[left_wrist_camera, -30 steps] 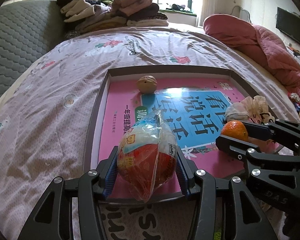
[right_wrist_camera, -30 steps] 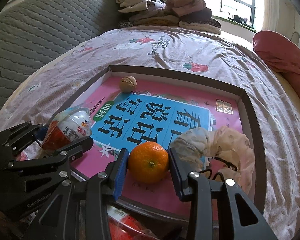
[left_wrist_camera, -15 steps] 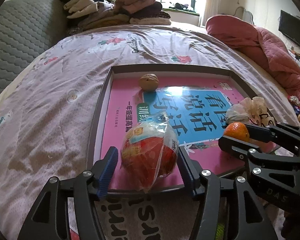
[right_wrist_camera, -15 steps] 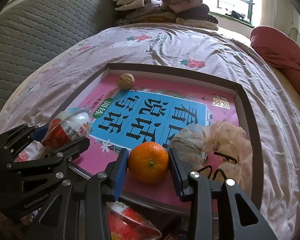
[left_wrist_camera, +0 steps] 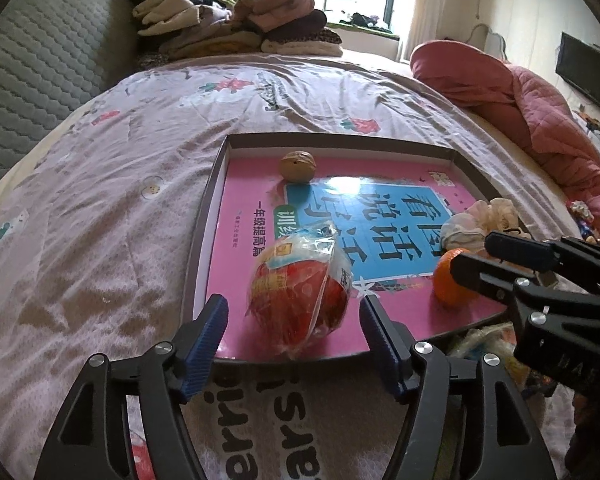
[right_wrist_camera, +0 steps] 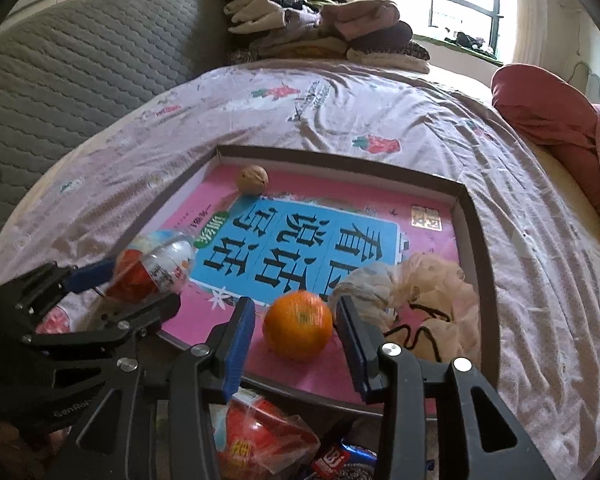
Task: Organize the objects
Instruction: 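Lower the Kinder egg into the tray with the left tool while the right tool releases the orange, then withdraw both tools from the tray back toward the items on the bed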
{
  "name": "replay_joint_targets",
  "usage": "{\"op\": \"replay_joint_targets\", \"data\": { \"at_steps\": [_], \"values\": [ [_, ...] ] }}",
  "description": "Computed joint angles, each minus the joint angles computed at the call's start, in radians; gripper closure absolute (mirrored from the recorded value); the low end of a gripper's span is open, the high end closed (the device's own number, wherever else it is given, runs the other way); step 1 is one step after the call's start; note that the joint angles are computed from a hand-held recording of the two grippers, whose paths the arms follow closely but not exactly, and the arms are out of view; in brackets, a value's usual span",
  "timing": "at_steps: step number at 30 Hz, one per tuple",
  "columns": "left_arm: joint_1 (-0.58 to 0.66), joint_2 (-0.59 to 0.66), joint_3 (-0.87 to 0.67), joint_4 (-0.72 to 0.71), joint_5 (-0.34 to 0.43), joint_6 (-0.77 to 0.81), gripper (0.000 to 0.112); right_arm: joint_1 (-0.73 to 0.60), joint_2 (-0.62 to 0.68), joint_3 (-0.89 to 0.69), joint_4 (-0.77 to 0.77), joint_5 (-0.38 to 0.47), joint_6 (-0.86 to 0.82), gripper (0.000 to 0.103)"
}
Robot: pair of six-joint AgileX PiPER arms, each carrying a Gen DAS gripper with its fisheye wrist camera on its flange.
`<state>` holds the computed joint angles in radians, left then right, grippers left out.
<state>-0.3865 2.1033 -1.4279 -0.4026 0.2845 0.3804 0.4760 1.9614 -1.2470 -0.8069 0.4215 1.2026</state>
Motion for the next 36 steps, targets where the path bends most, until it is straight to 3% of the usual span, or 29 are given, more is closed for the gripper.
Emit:
{"op": "replay_joint_targets", "data": {
  "at_steps": [9,17,24,28,31,34,36],
  "values": [
    [0.008,-0.094,0.121,-0.094,-0.053,0.071,0.040,0.014,-0.074,0.068,-0.085,-0.007,0.112,0.055],
    [-0.006,-0.181,0.228,-0.163,-0.091,0.137,0.040,0.060,-0.188,0.171,-0.250,-0.016,0.289,0.048],
    [-0.031,-0.255,0.308,-0.099,-0.132,0.079,0.040,0.116,-0.265,0.254,-0.331,0.042,0.410,0.040],
    [-0.034,-0.292,0.345,-0.177,-0.132,0.159,0.040,0.133,-0.297,0.301,-0.352,0.071,0.462,0.036],
    [-0.038,-0.322,0.371,-0.156,-0.135,0.138,0.040,0.143,-0.325,0.337,-0.370,0.079,0.505,0.035],
    [-0.052,-0.353,0.397,0.008,-0.151,-0.028,0.040,0.167,-0.347,0.358,-0.370,0.112,0.518,0.035],
    [-0.055,-0.376,0.417,0.002,-0.148,-0.024,0.040,0.184,-0.362,0.372,-0.369,0.131,0.519,0.035]
  ]
}}
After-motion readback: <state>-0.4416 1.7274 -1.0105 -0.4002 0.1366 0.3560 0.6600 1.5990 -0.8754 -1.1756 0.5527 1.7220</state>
